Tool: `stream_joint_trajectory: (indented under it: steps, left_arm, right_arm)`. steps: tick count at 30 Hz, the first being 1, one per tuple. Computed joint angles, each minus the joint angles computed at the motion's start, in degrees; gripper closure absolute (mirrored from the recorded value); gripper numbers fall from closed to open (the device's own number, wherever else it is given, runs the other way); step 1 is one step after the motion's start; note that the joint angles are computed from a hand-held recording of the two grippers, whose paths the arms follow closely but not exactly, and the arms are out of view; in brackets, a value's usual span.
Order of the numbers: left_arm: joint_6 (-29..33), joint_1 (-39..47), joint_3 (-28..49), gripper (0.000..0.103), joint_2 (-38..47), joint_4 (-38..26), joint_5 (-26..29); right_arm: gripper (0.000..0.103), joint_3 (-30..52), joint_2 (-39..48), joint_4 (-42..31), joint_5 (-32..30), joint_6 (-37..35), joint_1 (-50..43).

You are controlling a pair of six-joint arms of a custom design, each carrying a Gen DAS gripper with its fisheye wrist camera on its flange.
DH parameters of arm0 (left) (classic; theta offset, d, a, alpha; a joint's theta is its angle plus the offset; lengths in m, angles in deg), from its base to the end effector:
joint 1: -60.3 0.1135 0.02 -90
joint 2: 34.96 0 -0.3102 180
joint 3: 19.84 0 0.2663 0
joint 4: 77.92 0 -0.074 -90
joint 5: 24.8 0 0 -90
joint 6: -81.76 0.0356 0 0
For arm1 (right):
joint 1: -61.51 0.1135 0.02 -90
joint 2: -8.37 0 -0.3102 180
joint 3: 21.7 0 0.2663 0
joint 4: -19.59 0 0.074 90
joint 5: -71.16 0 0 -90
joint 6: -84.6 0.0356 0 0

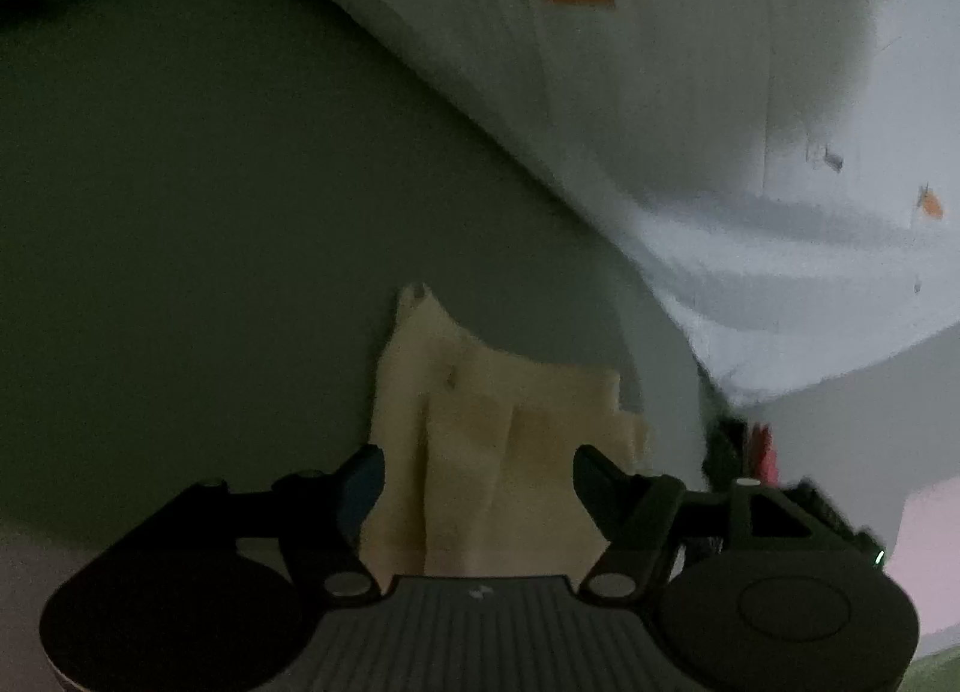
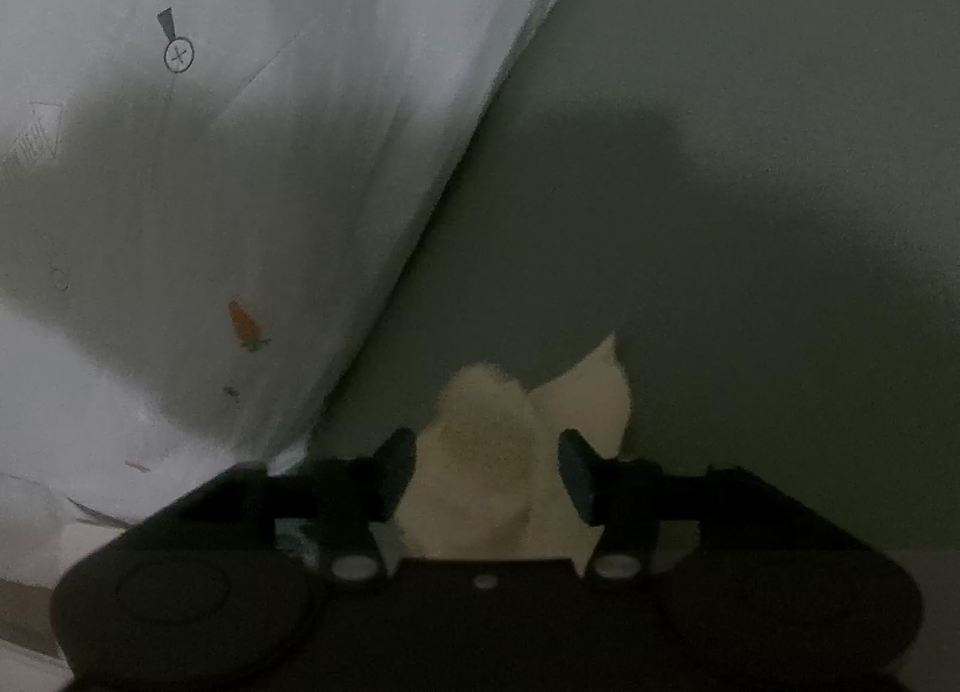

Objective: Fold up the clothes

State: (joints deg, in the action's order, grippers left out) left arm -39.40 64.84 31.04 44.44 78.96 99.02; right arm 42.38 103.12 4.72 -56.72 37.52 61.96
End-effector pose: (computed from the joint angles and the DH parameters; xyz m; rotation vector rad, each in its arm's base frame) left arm 0.2620 0.0009 0.2100 -0.5084 2.4309 -0.9285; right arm 0.3461 0.0246 0.2139 0.5601 2.3783 1.1370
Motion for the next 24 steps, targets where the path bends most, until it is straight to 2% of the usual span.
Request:
stream_joint_trajectory:
  steps: [2,4,6,7,8,10,12,14,17,19,24]
  left_arm:
    - [0.1,-3.2,1.7,0.030,2.5,0.1,-3.4]
    - [-0.2,-5.6,3.2,0.027,5.4,1.6,-5.3]
    - [-0.8,-7.8,4.4,0.017,7.7,2.6,-9.4]
    - [-0.6,-8.6,5.0,0.017,8.5,2.6,-11.2]
    - [-0.3,-8.9,5.2,0.013,8.7,2.9,-11.3]
    - [-0.1,-9.0,5.7,0.013,8.6,2.4,-11.1]
    - [1.3,-7.8,5.6,0.005,8.8,1.6,-8.2]
    - [3.0,-6.4,4.1,0.003,8.4,2.4,-5.0]
    - [4.3,-6.4,4.0,0.001,8.6,2.5,-4.3]
    - [5.2,-7.3,4.3,0.000,8.7,2.6,-5.7]
    - [9.4,-12.9,3.6,0.003,7.1,2.8,-14.3]
  right_arm:
    - [0.036,3.0,1.6,-3.7,4.4,-4.8,2.1]
    - [0.034,6.5,3.2,-9.6,7.9,-11.1,3.9]
    - [0.031,7.8,3.9,-12.7,9.8,-17.6,5.3]
    - [0.030,7.9,3.8,-13.2,11.4,-19.6,6.3]
    - [0.029,7.7,3.7,-13.5,13.8,-21.6,7.5]
    - [0.028,7.2,3.6,-13.4,18.0,-25.7,9.8]
    - [0.027,6.0,3.6,-11.6,19.6,-27.5,11.0]
    - [0.027,3.9,3.3,-8.0,17.6,-27.0,10.5]
    - [0.023,2.4,4.2,-4.5,14.5,-23.8,9.7]
    - [0.022,1.8,4.2,-3.1,14.9,-23.8,10.0]
    - [0.023,2.1,3.7,-4.1,19.7,-26.9,12.0]
